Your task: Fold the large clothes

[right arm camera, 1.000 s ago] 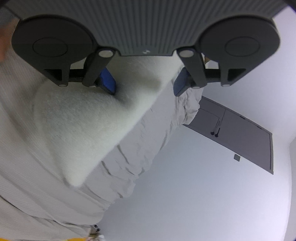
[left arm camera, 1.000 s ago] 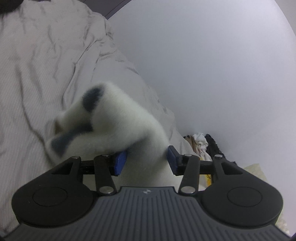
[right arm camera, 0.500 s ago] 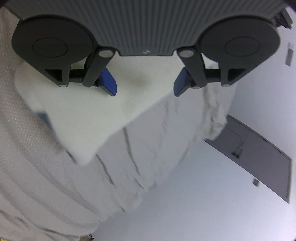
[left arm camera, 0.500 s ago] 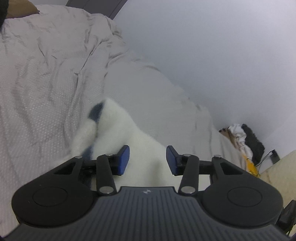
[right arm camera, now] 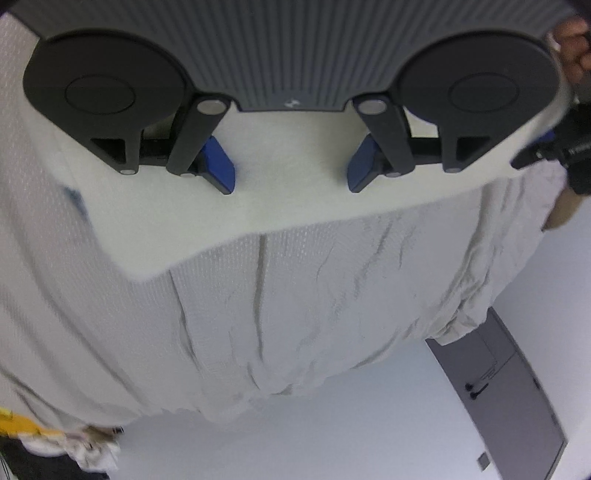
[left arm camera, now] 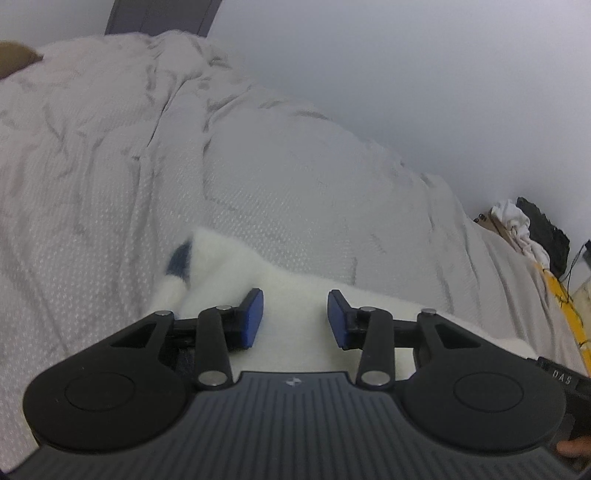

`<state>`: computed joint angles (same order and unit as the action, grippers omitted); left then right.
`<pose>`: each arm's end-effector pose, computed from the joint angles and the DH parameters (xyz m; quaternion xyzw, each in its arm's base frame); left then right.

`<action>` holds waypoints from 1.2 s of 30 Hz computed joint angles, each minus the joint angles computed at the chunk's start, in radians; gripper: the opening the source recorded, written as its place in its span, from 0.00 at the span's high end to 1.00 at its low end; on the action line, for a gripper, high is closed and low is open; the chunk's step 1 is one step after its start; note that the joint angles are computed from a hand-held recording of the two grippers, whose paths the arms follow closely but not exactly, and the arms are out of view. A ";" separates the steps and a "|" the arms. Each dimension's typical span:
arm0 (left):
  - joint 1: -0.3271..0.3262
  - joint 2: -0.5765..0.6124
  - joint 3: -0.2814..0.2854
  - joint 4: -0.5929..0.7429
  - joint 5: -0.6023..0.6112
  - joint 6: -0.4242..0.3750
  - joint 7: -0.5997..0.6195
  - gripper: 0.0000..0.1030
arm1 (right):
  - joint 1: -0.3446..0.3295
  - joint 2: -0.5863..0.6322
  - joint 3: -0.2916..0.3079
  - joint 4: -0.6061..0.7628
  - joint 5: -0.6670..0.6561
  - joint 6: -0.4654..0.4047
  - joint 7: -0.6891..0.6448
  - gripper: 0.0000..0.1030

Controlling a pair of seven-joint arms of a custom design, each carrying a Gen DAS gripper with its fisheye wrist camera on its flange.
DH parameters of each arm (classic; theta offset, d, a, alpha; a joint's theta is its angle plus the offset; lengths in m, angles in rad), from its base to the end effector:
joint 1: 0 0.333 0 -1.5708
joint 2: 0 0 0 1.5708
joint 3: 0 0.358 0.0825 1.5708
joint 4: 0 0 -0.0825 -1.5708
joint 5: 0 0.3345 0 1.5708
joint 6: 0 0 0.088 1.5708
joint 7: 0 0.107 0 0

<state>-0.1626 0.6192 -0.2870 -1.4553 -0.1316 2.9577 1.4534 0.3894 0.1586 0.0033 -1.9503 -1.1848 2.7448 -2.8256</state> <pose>0.6987 -0.2547 0.4979 -0.6068 0.6593 -0.4279 0.1186 0.5302 0.2594 0.5178 -0.4515 0.7714 -0.2530 0.3702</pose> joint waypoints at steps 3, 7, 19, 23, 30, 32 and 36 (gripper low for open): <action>0.012 -0.011 -0.020 -0.028 0.006 0.035 0.032 0.52 | 0.012 -0.002 0.004 0.005 -0.015 -0.031 0.006 0.30; 0.081 -0.053 -0.116 -0.104 -0.028 0.094 0.107 0.40 | 0.020 -0.016 0.019 0.010 0.011 -0.074 -0.023 0.30; 0.295 -0.275 -0.367 -0.443 -0.085 0.228 0.292 0.37 | 0.068 -0.072 0.089 0.003 -0.026 -0.175 -0.140 0.29; 0.235 -0.304 -0.306 -0.467 -0.075 0.222 0.293 0.37 | 0.075 -0.085 0.104 -0.013 0.021 -0.184 -0.177 0.29; -0.014 -0.292 -0.012 -0.440 0.053 0.188 0.188 0.37 | 0.089 -0.047 0.106 0.014 0.089 -0.211 -0.274 0.28; -0.019 -0.273 -0.002 -0.418 0.065 0.166 0.176 0.37 | 0.093 -0.031 0.099 0.024 0.099 -0.212 -0.299 0.24; -0.001 -0.221 -0.019 -0.352 0.049 0.106 0.161 0.37 | 0.107 0.008 0.084 0.054 0.117 -0.223 -0.352 0.17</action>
